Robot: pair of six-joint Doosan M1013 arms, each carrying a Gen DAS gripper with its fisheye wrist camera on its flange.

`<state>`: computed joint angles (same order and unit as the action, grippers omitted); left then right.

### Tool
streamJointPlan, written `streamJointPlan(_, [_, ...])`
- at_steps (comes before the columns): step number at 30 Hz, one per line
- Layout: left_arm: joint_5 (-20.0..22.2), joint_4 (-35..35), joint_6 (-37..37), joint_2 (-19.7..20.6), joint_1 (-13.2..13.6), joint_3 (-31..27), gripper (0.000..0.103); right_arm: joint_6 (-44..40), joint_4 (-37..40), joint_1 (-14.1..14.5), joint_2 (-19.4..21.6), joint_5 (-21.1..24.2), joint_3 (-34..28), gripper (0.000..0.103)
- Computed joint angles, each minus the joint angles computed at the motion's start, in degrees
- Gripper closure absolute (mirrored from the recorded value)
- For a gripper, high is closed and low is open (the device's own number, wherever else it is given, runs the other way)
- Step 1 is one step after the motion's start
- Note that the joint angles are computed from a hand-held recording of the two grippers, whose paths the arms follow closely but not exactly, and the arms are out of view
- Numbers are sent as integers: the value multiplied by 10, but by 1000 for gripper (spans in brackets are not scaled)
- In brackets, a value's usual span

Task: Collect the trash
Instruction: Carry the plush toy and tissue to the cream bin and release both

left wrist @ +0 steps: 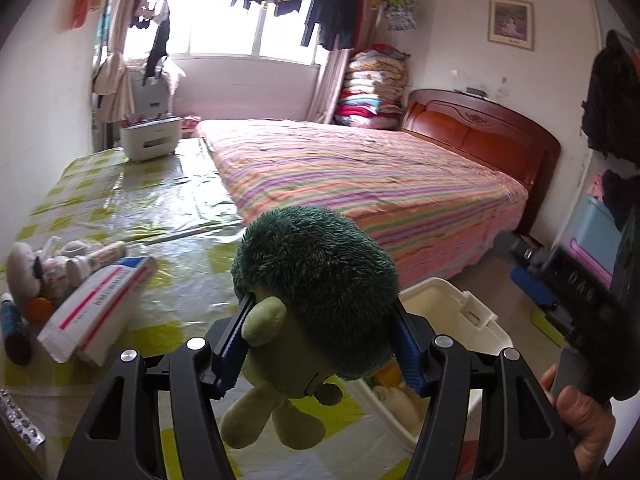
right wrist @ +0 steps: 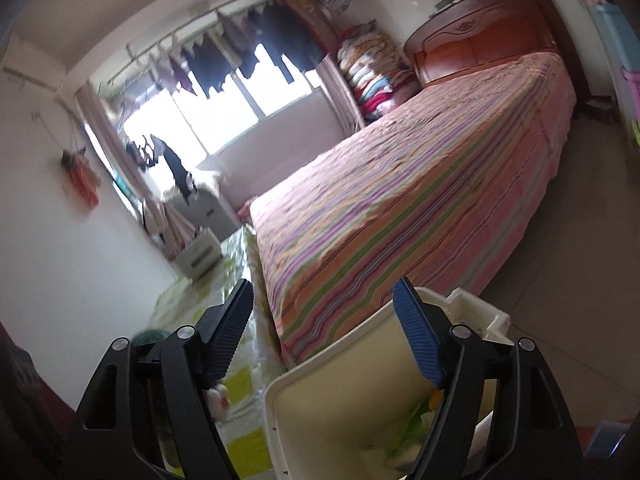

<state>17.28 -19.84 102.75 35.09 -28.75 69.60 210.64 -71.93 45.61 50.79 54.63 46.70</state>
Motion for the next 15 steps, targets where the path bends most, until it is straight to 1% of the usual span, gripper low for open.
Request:
streamJointPlan(2, [6, -11, 18, 4, -4, -4, 42, 48, -27, 2, -11, 3, 24, 30])
streamJointPlan(3, [10, -14, 23, 6, -5, -6, 42, 56, -32, 1, -14, 4, 30, 30])
streamJointPlan(8, [34, -15, 31, 16, -14, -22, 42, 80, -44, 1, -17, 7, 40, 30])
streamJointPlan(12, [60, -45, 55, 26, -17, -39, 42, 105, -59, 2, -21, 6, 49, 30])
streamJointPlan(15, [71, -51, 69, 31, -23, -47, 39, 119, -71, 3, -24, 11, 57, 30])
